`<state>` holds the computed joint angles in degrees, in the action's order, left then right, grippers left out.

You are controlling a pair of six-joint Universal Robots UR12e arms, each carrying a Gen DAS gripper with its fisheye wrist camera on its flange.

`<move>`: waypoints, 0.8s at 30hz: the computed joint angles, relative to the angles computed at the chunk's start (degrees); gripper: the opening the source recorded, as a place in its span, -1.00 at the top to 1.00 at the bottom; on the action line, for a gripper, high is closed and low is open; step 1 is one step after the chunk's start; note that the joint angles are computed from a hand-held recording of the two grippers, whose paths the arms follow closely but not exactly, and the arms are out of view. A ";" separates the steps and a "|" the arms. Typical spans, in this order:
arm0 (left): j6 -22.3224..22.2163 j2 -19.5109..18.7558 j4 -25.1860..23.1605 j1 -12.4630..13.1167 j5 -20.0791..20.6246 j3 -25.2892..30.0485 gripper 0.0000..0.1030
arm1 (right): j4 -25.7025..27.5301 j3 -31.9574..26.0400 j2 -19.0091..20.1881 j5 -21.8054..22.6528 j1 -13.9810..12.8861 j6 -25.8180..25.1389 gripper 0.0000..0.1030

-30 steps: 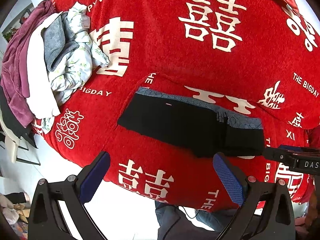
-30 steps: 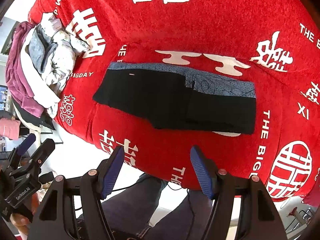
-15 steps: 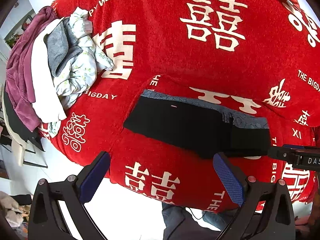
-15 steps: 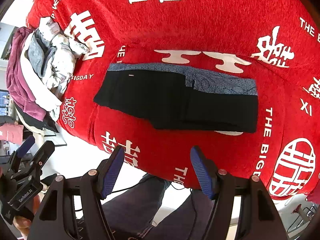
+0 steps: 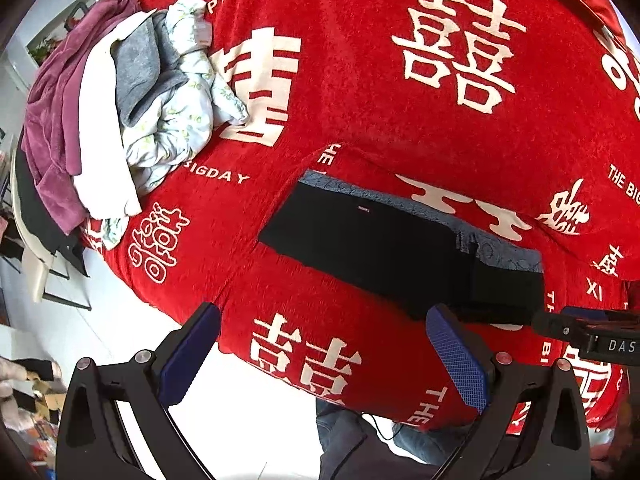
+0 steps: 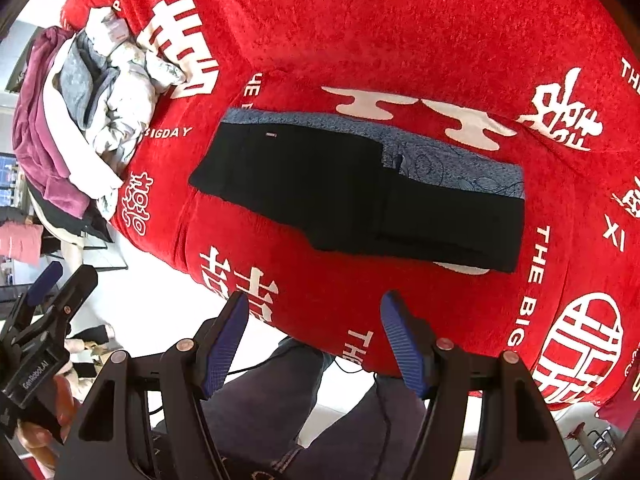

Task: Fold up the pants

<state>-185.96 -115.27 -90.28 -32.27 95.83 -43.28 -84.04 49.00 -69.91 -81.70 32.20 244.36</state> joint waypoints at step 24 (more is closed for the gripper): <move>-0.23 1.61 -0.57 0.25 0.31 -2.21 -1.00 | -2.81 1.94 -0.92 0.73 0.55 2.40 -0.40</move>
<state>-186.19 -113.66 -90.85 -32.01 96.14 -45.49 -86.85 50.94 -70.83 -80.97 32.74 246.76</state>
